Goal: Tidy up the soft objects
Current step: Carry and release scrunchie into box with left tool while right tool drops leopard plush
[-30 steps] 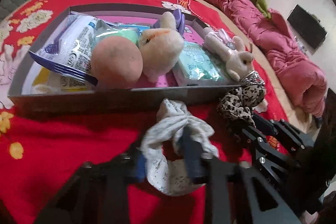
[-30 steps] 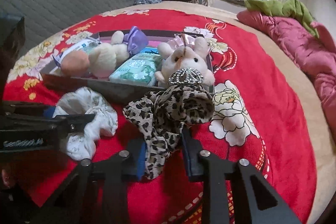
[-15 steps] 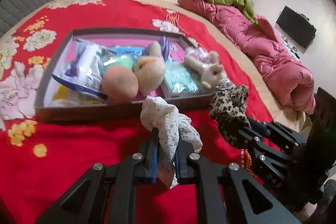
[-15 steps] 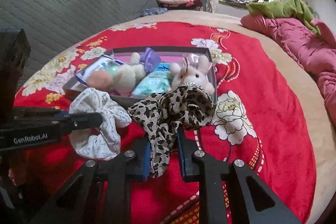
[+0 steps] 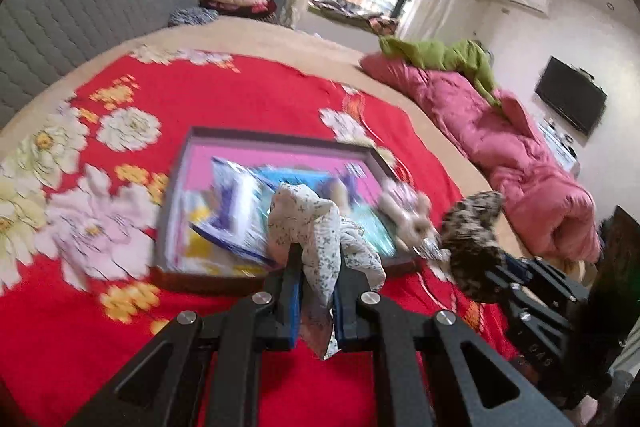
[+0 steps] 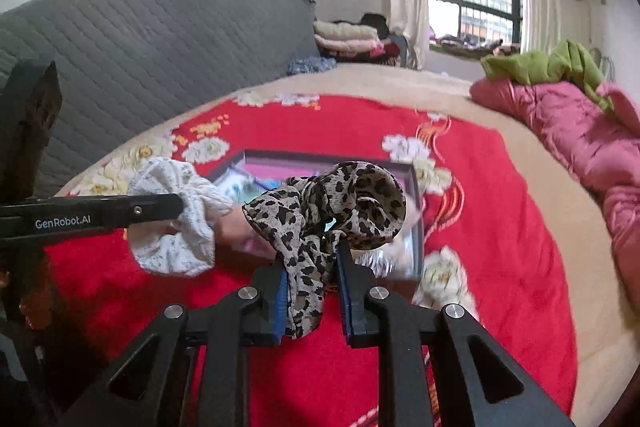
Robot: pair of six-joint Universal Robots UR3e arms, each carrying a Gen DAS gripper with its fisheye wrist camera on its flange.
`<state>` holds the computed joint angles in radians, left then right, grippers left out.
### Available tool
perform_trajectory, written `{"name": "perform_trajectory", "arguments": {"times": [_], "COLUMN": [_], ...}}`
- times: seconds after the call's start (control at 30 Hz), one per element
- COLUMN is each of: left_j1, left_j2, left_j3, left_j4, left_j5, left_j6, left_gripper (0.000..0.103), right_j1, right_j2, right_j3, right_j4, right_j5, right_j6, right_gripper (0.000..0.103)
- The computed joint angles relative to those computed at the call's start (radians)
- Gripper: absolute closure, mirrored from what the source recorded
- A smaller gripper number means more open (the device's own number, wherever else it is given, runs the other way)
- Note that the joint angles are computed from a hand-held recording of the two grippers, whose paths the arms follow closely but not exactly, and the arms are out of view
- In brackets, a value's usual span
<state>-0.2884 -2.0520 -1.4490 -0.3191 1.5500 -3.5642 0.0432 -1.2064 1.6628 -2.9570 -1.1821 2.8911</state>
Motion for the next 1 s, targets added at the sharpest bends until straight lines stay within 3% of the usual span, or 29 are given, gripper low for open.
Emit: {"name": "perform_trajectory", "arguments": {"times": [0.37, 0.7, 0.9, 1.0], "left_j1": [0.111, 0.125, 0.119, 0.118], "left_j2": [-0.036, -0.145, -0.156, -0.153], "left_j3": [0.031, 0.117, 0.12, 0.117], "left_j4": [0.007, -0.03, -0.045, -0.032], "left_j5": [0.051, 0.028, 0.035, 0.036], "left_j6": [-0.036, -0.037, -0.041, -0.04], "left_gripper": [0.091, 0.091, 0.09, 0.08], "right_j1": [0.057, 0.116, 0.118, 0.116], "right_j2": [0.201, 0.417, 0.446, 0.431], "right_j3": [-0.329, -0.617, -0.636, -0.601], "right_j4": [0.128, 0.305, 0.299, 0.256], "right_j5": [-0.077, -0.161, -0.169, -0.171], "right_j6": [0.021, 0.01, 0.012, 0.012], "right_gripper": [0.083, 0.08, 0.063, 0.048]}}
